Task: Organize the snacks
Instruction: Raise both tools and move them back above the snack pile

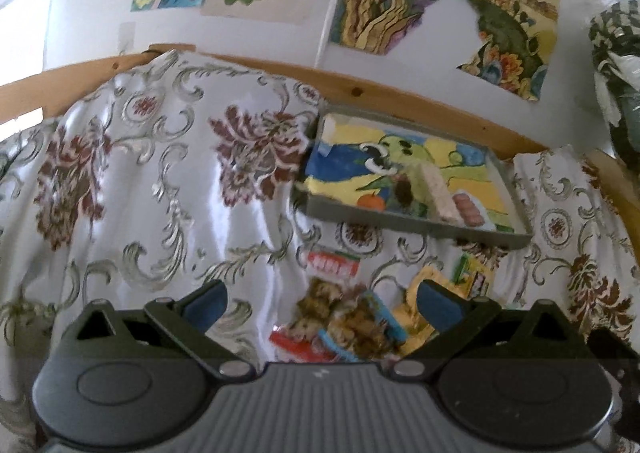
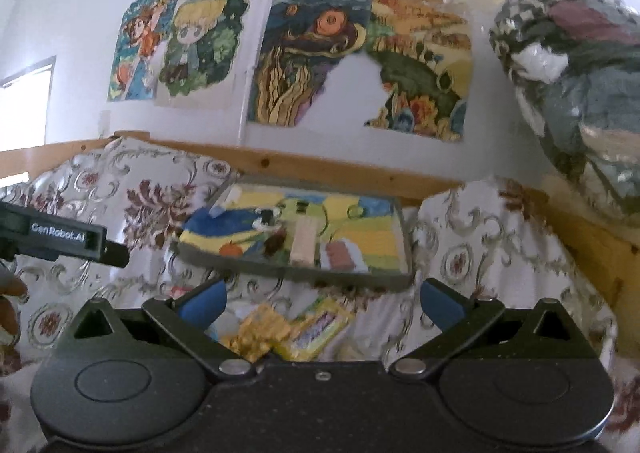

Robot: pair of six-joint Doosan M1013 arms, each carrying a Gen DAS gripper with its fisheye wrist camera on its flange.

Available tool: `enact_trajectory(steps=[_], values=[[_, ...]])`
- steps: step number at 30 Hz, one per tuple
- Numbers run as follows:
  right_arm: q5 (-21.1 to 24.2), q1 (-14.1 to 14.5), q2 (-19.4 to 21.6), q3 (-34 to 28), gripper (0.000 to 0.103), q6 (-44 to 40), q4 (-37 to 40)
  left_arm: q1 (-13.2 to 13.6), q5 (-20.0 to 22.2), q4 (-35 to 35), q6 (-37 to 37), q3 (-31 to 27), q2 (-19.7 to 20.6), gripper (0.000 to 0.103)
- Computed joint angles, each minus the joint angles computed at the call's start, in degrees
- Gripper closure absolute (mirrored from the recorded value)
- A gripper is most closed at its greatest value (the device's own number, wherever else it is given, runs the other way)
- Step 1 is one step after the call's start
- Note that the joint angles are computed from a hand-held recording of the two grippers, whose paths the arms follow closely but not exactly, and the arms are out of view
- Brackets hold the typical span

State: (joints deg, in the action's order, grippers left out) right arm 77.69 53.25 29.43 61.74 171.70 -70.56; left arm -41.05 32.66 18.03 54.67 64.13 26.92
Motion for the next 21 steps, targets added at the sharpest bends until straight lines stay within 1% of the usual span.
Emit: enact_trajectory(steps=[4,7,11,14,18,21], values=[[0.1,0.6,-0.2,1.0,0.001,1.4,1.4,0.1,1.6,-1.0,0.4,1.2,-0.2,0.0],[0.6,0.7,-0.1,0.9,0.001,2.0,3.9,0.1,2.4,-1.7,0.8,2.0,-0.3,0.0],[0.5,0.8,0.0,1.0,0.001,1.7,5.2,-0.2,2.5,0.7,0.3,3.4,-0.5,0.0],[0.3,0.6,0.1,1.0,0.001,1.9,6.5,-0.8,3.2,5.3,-2.4,4.0,-0.6,0.0],[-0.5,0.2,0.0,1.1,0.001,2.5,9.2,-0.8,3.1,4.0,-0.4,4.2,-0.7,0.0],[-2.8,-0.4,-0.2,1.1,0.001,0.4,12.7,-0.8,3.1,2.5,0.7,4.4,-0.9,0.0]])
